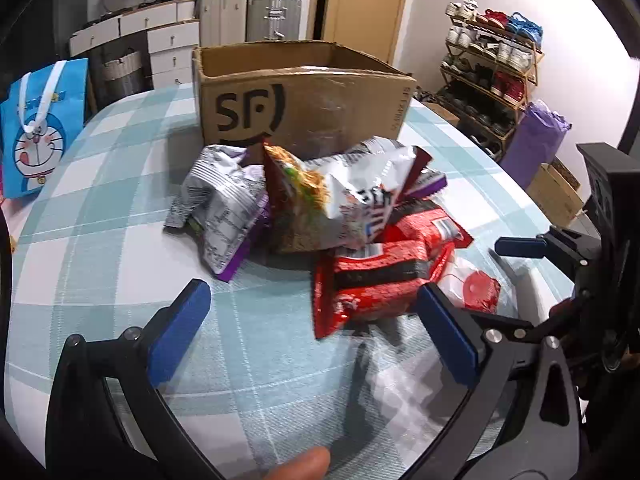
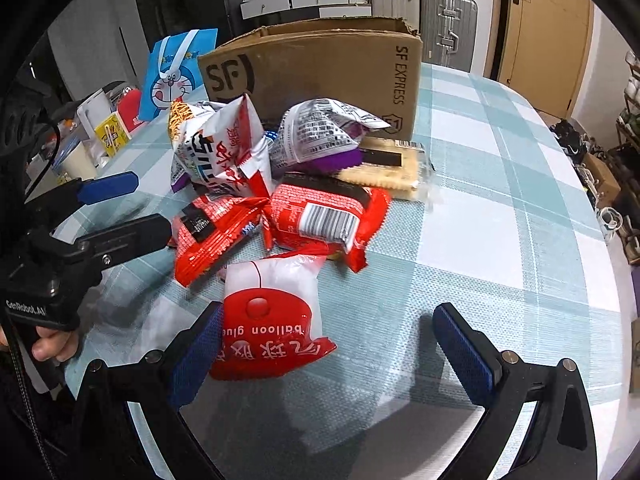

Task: Organize snacks
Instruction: 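Withdraw both tools from the box back toward the snack pile, then grasp the red wafer pack with the left tool while the right tool grasps the red-white balloon bag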

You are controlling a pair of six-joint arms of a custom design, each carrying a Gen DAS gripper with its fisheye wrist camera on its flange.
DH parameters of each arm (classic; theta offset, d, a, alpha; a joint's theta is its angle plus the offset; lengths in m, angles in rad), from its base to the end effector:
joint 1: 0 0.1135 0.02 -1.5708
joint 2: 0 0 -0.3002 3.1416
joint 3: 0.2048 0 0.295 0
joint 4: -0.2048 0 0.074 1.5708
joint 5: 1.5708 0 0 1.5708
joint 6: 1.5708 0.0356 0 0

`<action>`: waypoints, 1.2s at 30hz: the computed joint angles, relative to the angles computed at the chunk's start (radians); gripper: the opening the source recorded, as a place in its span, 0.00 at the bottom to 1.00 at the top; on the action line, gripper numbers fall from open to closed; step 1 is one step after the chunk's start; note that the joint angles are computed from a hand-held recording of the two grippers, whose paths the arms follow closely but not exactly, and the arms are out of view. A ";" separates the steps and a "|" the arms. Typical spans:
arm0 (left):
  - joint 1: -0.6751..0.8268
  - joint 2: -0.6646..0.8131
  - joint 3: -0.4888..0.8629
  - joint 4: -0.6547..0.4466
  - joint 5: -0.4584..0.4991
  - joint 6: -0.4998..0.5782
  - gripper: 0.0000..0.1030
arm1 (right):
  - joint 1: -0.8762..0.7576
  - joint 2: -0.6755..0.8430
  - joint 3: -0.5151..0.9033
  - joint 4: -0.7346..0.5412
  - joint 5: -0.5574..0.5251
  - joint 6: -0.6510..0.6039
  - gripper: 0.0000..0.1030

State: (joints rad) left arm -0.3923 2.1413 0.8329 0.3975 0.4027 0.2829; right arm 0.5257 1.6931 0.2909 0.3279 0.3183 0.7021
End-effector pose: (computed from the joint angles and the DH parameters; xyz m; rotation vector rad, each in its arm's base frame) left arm 0.3462 -0.1583 0.0184 0.9741 2.2572 -0.5458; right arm 0.1921 0.0985 0.0420 0.3289 2.5383 0.0379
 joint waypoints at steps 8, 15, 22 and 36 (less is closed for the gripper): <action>-0.016 0.024 0.010 -0.009 0.002 0.003 1.00 | -0.012 -0.018 -0.005 -0.038 0.012 -0.017 1.00; -0.041 0.032 0.019 -0.036 0.002 0.011 1.00 | -0.061 -0.051 -0.033 -0.056 0.003 -0.030 1.00; -0.077 0.061 0.059 -0.083 -0.036 0.011 1.00 | -0.073 -0.058 -0.058 -0.036 -0.018 -0.058 0.99; -0.125 0.114 0.159 -0.163 -0.104 -0.073 1.00 | -0.046 -0.059 -0.114 0.098 -0.015 -0.082 0.77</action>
State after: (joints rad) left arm -0.5175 2.2556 0.9915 0.2344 0.2990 0.2098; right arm 0.4800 1.6342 0.1772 0.4263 0.3029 0.6202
